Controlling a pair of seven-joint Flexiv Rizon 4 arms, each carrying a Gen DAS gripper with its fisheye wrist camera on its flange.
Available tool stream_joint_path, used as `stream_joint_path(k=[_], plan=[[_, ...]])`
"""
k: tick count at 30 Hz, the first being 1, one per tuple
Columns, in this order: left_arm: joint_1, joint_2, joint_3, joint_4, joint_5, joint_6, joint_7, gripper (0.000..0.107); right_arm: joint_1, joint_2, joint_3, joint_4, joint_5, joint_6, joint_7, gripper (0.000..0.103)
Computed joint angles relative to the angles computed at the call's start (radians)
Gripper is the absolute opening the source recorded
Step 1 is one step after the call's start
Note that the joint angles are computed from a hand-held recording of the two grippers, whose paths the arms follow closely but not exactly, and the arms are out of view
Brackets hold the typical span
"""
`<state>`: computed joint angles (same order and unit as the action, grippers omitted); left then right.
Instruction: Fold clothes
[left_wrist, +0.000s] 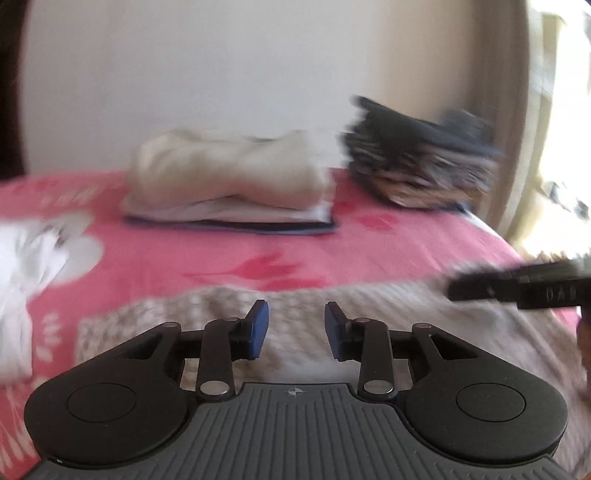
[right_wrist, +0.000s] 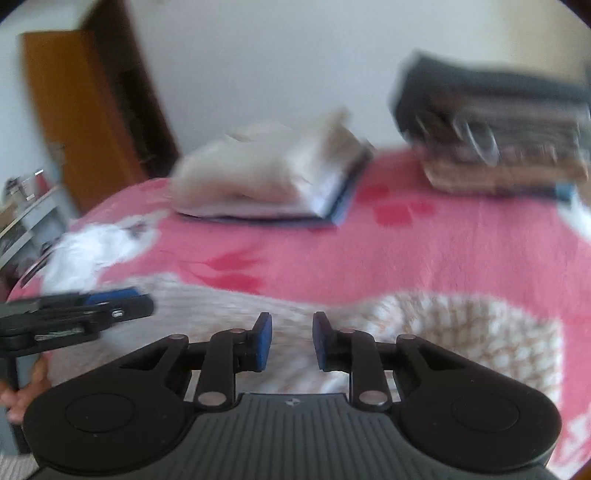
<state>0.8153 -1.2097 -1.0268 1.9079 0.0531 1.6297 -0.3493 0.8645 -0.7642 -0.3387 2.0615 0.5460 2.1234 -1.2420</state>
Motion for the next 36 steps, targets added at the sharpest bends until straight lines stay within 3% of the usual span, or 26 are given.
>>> stream_joint_path(k=[3,6,9,14,18,19,21,24,28,31,36], plan=[[-0.070,0.035,0.095,-0.005,0.033,0.046,0.031,0.034,0.098,0.001,-0.081,0.016,-0.017,-0.104,-0.058,0.025],[-0.062,0.007,0.082,-0.008,0.031,0.061,0.007,0.035,0.090,-0.065,-0.082,-0.009,-0.046,-0.102,-0.032,0.025],[-0.049,0.045,0.079,0.010,0.015,0.051,-0.042,0.034,0.125,-0.018,-0.127,0.015,-0.069,-0.171,0.039,0.025],[0.008,0.056,0.040,0.061,0.072,0.072,-0.053,0.037,0.209,0.027,-0.206,0.077,-0.077,-0.139,0.102,0.025],[-0.129,0.171,0.221,0.052,0.066,0.121,-0.097,0.040,0.160,0.001,-0.175,0.044,-0.137,-0.191,0.161,0.026],[-0.134,0.172,0.233,0.055,0.074,0.140,-0.101,0.040,0.142,-0.015,-0.160,0.034,-0.160,-0.207,0.179,0.026],[-0.114,0.193,0.229,0.075,0.079,0.138,-0.127,0.040,0.184,-0.038,-0.204,0.042,-0.169,-0.207,0.199,0.026],[-0.036,0.199,0.168,0.112,0.104,0.119,-0.133,0.040,0.238,0.014,-0.254,0.080,-0.177,-0.204,0.246,0.026],[-0.027,0.270,0.186,0.155,0.109,0.135,-0.165,0.040,0.339,-0.030,-0.376,0.066,-0.163,-0.190,0.249,0.027],[0.005,0.326,0.179,0.190,0.080,0.104,-0.215,0.040,0.310,-0.055,-0.353,0.025,-0.200,-0.222,0.267,0.026],[0.186,0.391,0.072,0.255,0.049,0.015,-0.220,0.041,0.328,-0.058,-0.351,0.039,-0.279,-0.314,0.317,0.027]])
